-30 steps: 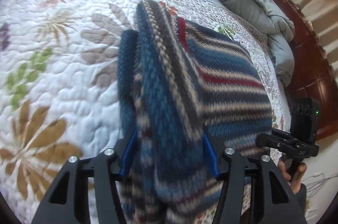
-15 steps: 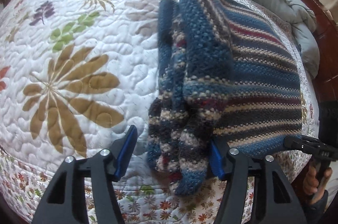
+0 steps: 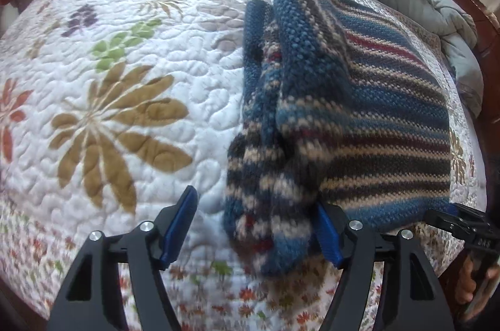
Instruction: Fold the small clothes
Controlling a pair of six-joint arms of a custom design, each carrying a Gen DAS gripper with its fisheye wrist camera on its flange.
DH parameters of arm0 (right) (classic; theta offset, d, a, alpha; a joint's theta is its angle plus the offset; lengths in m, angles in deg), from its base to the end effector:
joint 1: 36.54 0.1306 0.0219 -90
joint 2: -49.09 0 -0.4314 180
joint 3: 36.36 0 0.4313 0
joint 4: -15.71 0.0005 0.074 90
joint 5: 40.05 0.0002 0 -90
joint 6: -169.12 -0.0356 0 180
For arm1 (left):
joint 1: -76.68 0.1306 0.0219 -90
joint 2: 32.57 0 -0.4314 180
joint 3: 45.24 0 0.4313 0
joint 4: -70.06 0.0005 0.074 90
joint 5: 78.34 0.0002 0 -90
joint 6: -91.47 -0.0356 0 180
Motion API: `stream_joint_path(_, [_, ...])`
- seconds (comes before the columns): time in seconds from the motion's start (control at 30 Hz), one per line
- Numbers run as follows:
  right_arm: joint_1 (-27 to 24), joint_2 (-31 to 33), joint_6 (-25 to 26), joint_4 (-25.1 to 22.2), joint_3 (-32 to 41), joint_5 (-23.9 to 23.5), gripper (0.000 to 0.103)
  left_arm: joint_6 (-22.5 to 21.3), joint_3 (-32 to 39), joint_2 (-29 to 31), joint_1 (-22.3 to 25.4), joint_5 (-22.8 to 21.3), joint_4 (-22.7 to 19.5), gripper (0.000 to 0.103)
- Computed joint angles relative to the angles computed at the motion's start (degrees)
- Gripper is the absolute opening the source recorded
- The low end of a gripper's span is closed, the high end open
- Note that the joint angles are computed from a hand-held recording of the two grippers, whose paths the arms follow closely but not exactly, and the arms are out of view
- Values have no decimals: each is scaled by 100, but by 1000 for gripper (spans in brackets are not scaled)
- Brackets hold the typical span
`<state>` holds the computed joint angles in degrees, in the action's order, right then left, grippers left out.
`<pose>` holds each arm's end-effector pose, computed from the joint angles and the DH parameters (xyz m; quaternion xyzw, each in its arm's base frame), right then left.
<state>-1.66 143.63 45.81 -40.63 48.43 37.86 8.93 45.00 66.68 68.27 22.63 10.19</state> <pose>0.4267 0.3060 0.3881 -0.0351 0.9725 0.2008 0.1128 0.5492 -0.0886 0.3871 0.0256 0.9784 -0.1183 0.1677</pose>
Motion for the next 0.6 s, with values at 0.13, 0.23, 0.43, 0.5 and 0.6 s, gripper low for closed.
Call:
stream_joint_path(0.13, [264,-233,-270,-157,-25,618,77,99,-136,-294,-192,-577,7,79])
stream_joint_path(0.23, [492,-332,-498,-377,-2,1145,87,50,-248,-543,-311,-966,-77,83])
stream_joint_path(0.43, [677,-561,-848,-624,-42,1421,93,18,-260,-860,-479,-1270,-420,91])
stream_joint_path(0.5, [752,-544,-900,-820,69,1520,95,48,-207,-900,-518,-1331,-551,93])
stream_joint_path(0.6, [897,-480,-978,-1086,257,1721,95,103,-196,-991,-542,-1314,-656,93])
